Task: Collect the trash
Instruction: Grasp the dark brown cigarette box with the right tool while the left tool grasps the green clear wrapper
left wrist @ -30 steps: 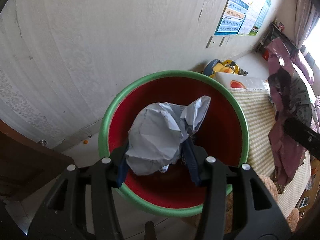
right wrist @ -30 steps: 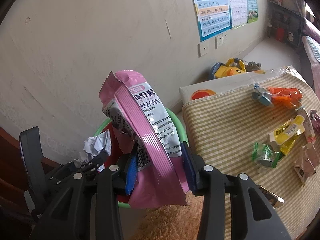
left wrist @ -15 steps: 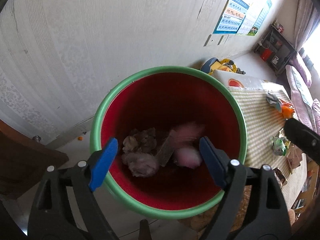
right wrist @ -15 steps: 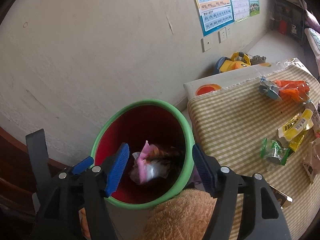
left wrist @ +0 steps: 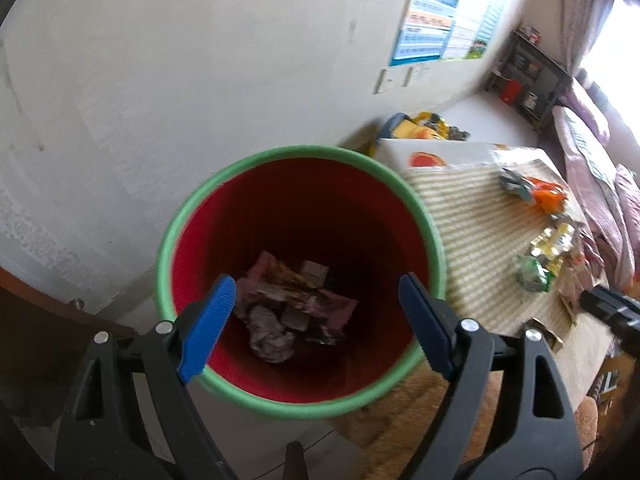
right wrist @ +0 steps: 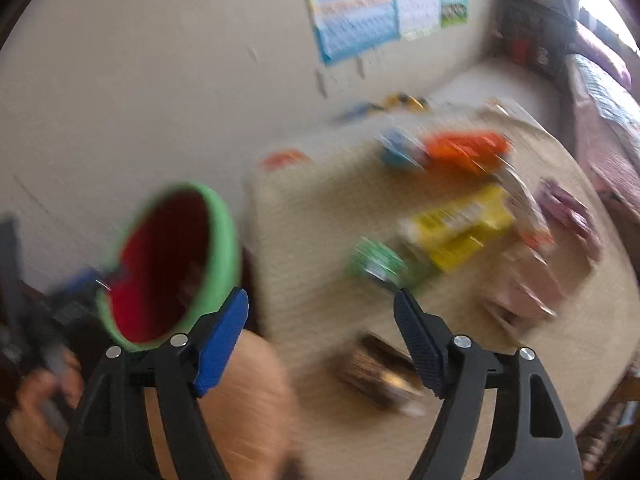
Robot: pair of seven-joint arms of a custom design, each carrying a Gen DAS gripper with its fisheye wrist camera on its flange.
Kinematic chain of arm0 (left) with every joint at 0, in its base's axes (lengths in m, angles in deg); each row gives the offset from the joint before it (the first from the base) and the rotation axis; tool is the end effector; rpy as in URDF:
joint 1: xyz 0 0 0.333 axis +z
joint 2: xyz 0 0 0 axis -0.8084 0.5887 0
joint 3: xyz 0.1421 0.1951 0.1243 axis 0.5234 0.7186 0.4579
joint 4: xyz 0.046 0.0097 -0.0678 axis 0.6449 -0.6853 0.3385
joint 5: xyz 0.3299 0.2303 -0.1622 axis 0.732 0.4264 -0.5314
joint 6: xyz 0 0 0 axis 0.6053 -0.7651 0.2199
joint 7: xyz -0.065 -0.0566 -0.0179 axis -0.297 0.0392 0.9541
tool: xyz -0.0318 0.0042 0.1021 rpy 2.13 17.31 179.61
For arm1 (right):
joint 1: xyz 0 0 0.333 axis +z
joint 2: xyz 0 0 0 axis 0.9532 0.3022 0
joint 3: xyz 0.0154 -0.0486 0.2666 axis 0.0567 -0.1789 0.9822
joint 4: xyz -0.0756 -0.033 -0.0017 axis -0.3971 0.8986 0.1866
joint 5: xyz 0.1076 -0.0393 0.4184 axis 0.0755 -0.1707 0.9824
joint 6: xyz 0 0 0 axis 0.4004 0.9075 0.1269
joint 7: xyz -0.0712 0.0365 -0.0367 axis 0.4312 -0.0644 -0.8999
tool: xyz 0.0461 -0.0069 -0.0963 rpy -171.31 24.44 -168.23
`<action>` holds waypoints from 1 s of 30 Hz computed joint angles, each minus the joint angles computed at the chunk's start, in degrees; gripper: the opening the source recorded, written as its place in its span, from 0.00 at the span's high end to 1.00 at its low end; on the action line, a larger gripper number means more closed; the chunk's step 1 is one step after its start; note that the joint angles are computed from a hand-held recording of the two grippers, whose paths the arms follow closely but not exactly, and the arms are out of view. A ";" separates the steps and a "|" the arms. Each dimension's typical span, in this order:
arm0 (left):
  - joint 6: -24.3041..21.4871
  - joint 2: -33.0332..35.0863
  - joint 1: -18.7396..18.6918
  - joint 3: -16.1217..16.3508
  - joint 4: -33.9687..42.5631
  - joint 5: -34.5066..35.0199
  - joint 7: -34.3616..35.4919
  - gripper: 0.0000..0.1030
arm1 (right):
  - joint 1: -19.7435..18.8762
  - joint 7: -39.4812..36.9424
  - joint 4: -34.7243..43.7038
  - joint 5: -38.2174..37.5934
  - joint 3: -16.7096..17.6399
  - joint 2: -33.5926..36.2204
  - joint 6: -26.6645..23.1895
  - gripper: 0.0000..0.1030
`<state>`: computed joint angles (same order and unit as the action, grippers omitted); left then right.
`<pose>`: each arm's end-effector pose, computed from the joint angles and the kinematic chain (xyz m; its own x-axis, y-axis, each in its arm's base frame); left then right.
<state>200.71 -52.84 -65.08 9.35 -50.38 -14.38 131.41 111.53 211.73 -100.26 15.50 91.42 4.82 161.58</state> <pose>0.6042 -0.2630 0.3764 -0.3653 -0.9238 0.1147 -0.8106 0.2551 -0.5272 0.4860 0.4858 0.3913 -0.3588 -0.9223 -0.1438 -0.8029 0.3835 -0.4565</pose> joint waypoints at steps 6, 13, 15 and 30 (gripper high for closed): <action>-1.01 -1.59 -0.93 -1.61 -0.81 -3.38 3.64 0.21 | -2.17 -6.74 -4.25 9.06 1.51 0.48 1.05 0.26; -0.54 -3.42 -2.96 -1.62 -1.93 -1.29 3.73 0.21 | -0.90 -10.30 -2.81 9.69 0.26 4.24 3.71 0.28; -0.81 -3.33 -3.41 -1.65 -1.73 -0.60 3.46 0.21 | -1.06 -12.08 -2.40 10.45 0.41 4.79 4.63 0.29; -7.38 6.68 -7.54 -4.77 10.21 -1.79 4.61 0.21 | 0.99 23.04 -24.39 -7.23 0.87 -13.09 12.34 0.77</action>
